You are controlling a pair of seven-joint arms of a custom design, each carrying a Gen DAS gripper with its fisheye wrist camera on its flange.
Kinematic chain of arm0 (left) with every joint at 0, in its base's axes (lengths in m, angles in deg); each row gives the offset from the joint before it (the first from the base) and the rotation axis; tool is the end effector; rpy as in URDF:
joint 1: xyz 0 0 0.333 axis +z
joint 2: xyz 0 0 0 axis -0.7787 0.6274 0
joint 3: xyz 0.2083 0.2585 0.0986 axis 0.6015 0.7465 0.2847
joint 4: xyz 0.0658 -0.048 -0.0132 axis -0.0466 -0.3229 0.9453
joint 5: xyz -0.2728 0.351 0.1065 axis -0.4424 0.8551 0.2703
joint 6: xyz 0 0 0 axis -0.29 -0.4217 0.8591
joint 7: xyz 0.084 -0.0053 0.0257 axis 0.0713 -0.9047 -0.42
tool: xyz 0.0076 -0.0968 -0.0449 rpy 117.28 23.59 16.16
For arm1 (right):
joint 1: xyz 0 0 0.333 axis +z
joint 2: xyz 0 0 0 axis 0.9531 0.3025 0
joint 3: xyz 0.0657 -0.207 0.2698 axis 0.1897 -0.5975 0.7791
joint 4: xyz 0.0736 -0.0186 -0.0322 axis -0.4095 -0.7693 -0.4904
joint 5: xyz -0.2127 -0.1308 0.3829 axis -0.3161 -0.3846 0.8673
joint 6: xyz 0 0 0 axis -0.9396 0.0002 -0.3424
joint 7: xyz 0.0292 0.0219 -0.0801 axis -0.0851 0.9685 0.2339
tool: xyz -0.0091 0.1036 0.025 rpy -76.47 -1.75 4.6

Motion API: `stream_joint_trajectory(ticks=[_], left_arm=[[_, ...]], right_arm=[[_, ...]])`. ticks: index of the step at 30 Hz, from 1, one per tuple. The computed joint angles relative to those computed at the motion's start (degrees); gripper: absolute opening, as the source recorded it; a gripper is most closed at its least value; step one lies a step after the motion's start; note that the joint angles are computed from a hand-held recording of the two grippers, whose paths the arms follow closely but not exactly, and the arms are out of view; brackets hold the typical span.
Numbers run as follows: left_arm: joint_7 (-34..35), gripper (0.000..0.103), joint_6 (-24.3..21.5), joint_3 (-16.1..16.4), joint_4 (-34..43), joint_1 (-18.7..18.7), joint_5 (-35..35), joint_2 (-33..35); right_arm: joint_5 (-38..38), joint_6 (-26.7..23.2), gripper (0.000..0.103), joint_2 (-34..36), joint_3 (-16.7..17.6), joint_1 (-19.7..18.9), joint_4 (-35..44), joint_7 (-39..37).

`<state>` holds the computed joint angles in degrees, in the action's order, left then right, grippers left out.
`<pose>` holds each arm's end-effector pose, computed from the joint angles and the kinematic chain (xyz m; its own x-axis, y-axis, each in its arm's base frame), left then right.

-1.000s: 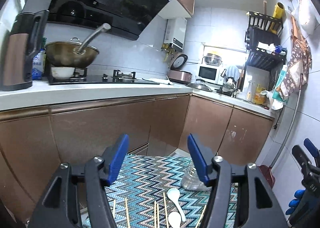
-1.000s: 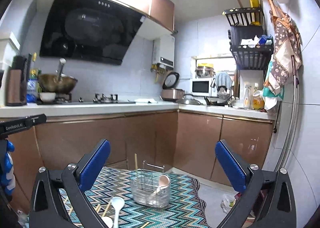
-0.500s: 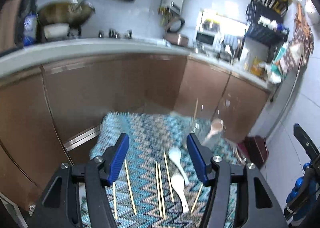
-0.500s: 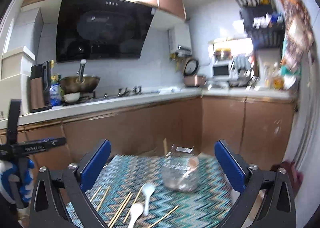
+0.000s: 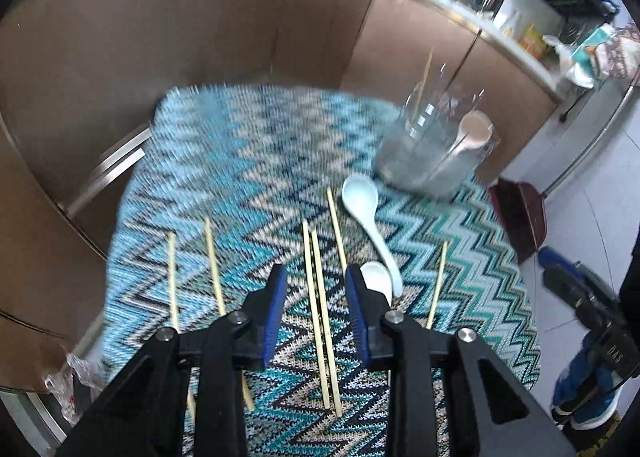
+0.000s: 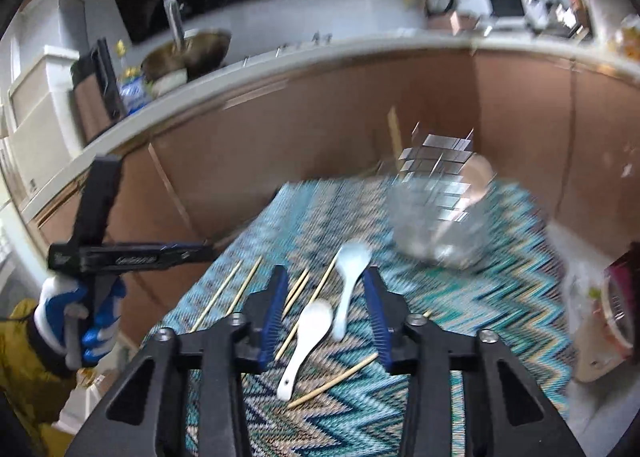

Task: Organize utensils
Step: 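Lower the right gripper to another white spoon while the left lowers to a chopstick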

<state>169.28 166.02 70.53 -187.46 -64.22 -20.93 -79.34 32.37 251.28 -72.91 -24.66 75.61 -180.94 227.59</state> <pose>0.5582 -0.2354 0.4829 -0.5814 -0.7692 0.2650 -0.7572 0.3924 -0.5221 0.3835 0.2728 0.5221 -0.0414 -0.9513 -0.3055 -0.5810 0.2717 -0.7673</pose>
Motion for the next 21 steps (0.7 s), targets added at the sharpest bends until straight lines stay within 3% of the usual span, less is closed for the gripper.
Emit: stream_joint_trajectory(ticks=[3,8,13,21], left_arm=[[-2.84,0.028,-4.25,-0.47,3.99,0.48,2.82,4.75],[-7.95,0.026,-7.3,-2.05,9.3,1.28,8.95,11.34],[-11.62,0.025,-8.73,-3.24,12.82,1.62,13.72,15.49],[-13.33,0.021,-10.0,-4.29,16.0,1.55,18.75,19.14]], right_arm=[[2.71,4.73,0.03,6.39,-5.09,4.29,-0.13,-4.14],[9.01,8.97,0.03,14.03,-12.31,10.72,0.15,-12.15],[15.27,11.12,0.03,17.57,-18.37,16.14,0.34,-19.73],[24.41,11.74,0.03,20.31,-25.26,23.39,1.32,-30.31]])
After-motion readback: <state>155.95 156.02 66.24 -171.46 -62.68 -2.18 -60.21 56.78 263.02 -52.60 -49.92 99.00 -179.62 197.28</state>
